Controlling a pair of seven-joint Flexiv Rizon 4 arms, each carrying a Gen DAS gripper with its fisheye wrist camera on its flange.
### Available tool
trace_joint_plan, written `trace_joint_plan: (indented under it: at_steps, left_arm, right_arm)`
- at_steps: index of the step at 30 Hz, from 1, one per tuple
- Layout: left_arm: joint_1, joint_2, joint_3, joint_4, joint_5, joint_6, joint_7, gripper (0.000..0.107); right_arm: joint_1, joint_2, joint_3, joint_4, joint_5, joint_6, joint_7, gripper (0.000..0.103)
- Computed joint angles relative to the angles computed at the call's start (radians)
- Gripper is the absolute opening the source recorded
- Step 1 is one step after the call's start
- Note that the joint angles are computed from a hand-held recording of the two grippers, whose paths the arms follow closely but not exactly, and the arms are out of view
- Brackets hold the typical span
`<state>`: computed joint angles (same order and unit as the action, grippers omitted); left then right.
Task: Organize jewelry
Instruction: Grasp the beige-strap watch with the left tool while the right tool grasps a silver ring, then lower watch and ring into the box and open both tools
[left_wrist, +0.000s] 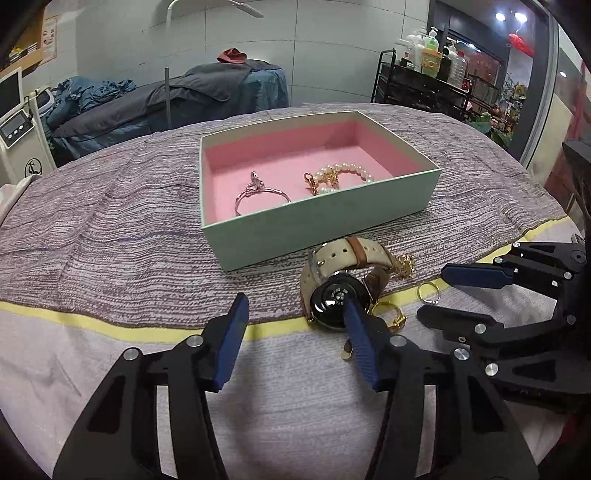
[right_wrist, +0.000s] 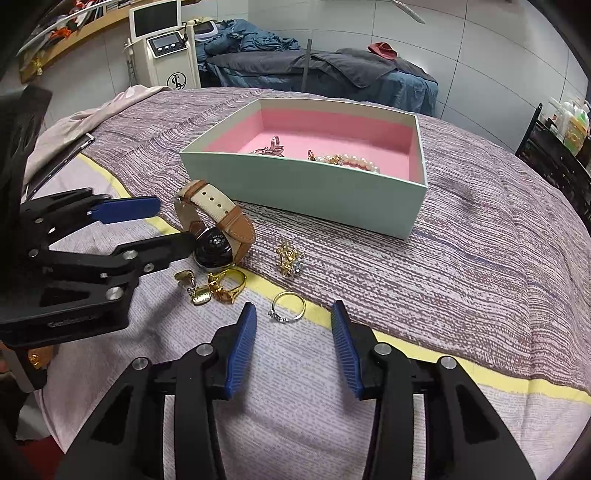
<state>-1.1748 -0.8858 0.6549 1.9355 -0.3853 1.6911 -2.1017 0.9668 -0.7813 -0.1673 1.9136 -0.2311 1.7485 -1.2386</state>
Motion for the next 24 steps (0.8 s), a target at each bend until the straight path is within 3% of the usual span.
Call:
trace_joint_plan:
  at_steps: [3, 6, 10, 24]
  left_arm:
    - [0.036, -0.003, -0.025, -0.023, 0.004, -0.002, 0.005, 0.037]
    - [0.059, 0.001, -0.047, -0.027, 0.006, 0.007, -0.001, 0.019]
    - [0.068, 0.002, -0.057, -0.023, -0.002, 0.023, -0.003, 0.008]
    - [0.037, 0.042, -0.077, 0.088, -0.143, 0.150, 0.062, 0.004]
  right_arm:
    - [-0.004, -0.004, 0.004, -0.010, -0.002, -0.005, 0.001, 0.030]
    - [-0.016, -0.005, 0.018, -0.014, -0.011, -0.006, -0.003, 0.019]
    - [-0.025, -0.005, 0.027, -0.012, -0.013, -0.002, -0.006, 0.018]
    - [-0.069, 0.015, 0.078, 0.019, 0.008, 0.048, -0.031, 0.018]
